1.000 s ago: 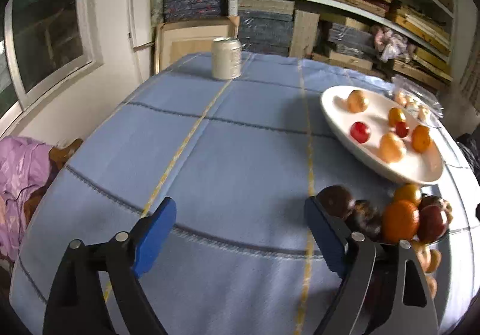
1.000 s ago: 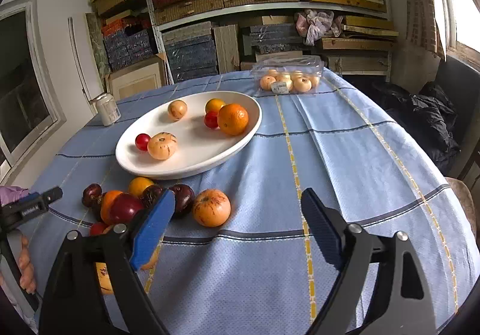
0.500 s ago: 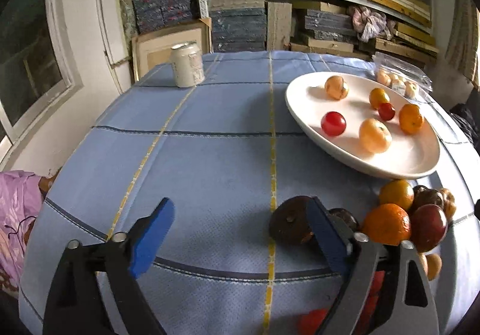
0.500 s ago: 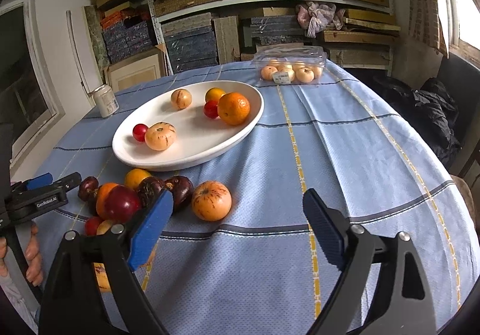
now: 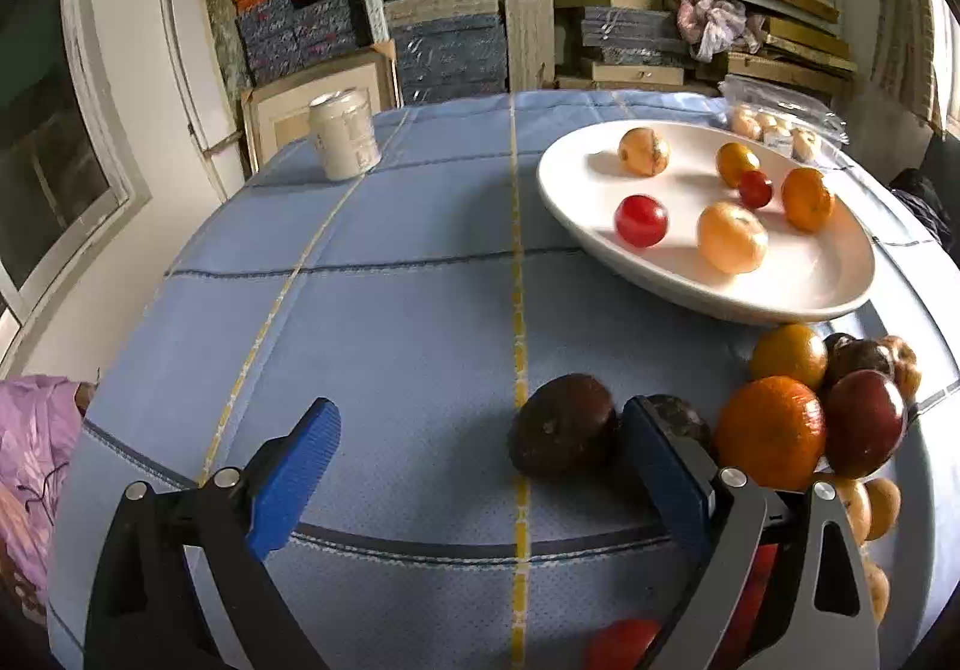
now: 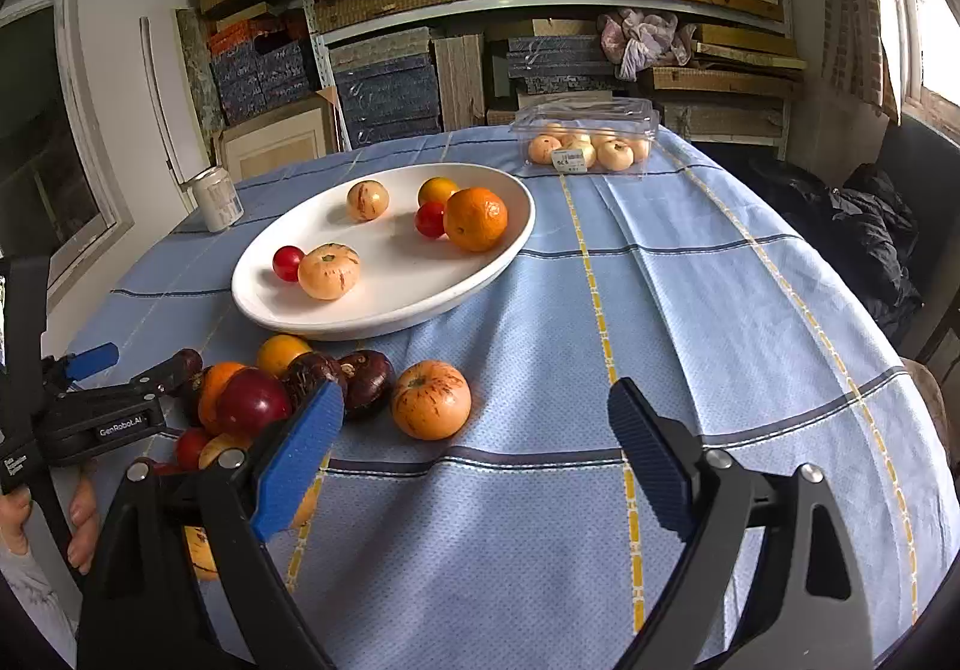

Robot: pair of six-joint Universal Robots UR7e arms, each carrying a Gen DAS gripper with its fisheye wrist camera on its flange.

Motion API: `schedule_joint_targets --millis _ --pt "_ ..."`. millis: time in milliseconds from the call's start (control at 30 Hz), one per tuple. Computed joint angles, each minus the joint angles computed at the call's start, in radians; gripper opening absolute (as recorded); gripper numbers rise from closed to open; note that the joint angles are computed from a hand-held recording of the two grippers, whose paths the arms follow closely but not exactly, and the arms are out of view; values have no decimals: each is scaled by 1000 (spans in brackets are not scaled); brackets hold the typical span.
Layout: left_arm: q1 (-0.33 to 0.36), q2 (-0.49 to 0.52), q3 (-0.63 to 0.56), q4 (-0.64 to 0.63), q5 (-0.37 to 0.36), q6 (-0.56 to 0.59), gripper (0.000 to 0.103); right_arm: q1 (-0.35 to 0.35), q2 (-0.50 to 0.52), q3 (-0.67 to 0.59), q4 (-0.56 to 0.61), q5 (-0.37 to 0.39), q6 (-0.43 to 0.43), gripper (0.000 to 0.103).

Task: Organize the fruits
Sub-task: 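Move both open tools back over the fruit pile, then grasp a dark purple fruit with the left tool while the right tool grasps a speckled orange fruit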

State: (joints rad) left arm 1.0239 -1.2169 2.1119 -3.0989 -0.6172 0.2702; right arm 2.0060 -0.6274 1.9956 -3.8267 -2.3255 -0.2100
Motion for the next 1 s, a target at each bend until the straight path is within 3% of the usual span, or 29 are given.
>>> schedule_joint_targets --millis 233,533,933,1000 --pt "15 -24 -2 41 -14 -21 95 1 -5 5 -5 10 0 88" --pt "27 -39 -3 83 -107 -8 65 1 -7 8 -5 18 0 88" --pt "54 -42 -35 181 -143 -69 64 3 3 1 16 12 -2 88" --pt "55 -40 -37 191 -148 -67 50 3 6 -1 29 11 -9 88"
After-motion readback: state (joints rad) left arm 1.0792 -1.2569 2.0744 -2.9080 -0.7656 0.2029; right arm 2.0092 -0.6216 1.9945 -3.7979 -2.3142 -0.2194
